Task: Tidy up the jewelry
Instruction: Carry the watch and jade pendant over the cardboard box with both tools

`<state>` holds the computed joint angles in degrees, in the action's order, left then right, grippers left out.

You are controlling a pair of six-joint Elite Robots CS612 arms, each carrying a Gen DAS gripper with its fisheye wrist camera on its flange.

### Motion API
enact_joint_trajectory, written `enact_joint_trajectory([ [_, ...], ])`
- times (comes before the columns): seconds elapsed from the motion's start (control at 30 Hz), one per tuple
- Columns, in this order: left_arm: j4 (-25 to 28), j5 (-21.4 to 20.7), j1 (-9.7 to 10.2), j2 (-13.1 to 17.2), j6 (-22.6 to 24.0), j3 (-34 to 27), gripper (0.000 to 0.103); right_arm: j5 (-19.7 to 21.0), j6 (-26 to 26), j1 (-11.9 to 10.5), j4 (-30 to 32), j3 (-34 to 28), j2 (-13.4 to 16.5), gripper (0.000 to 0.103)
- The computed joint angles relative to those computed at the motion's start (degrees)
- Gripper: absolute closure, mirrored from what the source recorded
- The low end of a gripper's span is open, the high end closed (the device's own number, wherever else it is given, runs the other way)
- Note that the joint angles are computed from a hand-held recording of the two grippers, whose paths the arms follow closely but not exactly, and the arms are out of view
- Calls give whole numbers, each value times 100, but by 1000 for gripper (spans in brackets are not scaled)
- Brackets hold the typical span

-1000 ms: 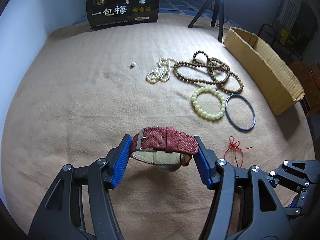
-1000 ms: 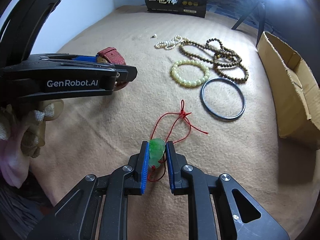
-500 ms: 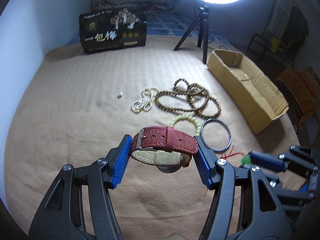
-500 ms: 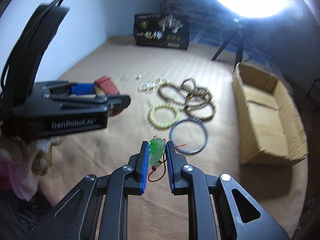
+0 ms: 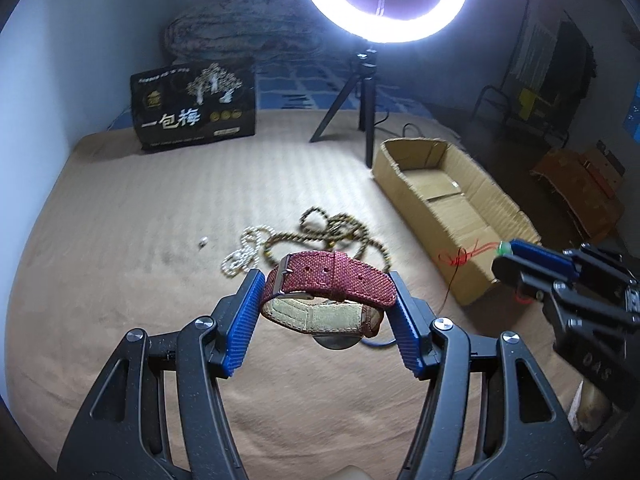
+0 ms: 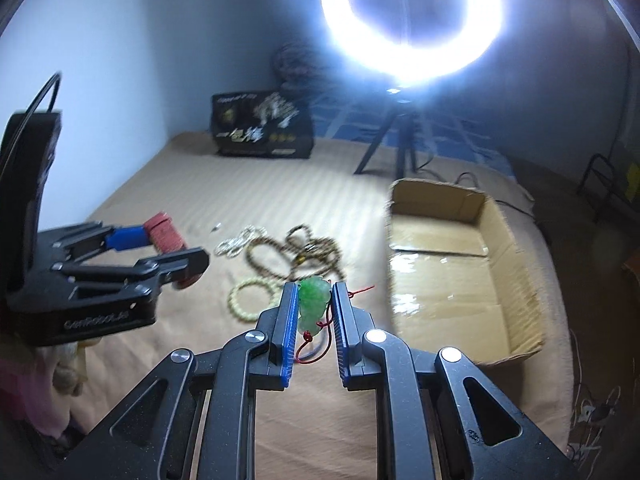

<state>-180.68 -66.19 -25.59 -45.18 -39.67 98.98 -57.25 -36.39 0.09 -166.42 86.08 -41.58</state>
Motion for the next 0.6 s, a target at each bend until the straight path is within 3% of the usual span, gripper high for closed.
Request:
enact_joint_trajectory([
  [0.37, 7, -304, 50, 163, 226, -438, 40, -170, 795, -196, -298, -490, 202, 88],
  [0.6, 88, -409, 101, 346, 387, -831, 40, -478, 954, -220, -195, -788, 387, 88],
])
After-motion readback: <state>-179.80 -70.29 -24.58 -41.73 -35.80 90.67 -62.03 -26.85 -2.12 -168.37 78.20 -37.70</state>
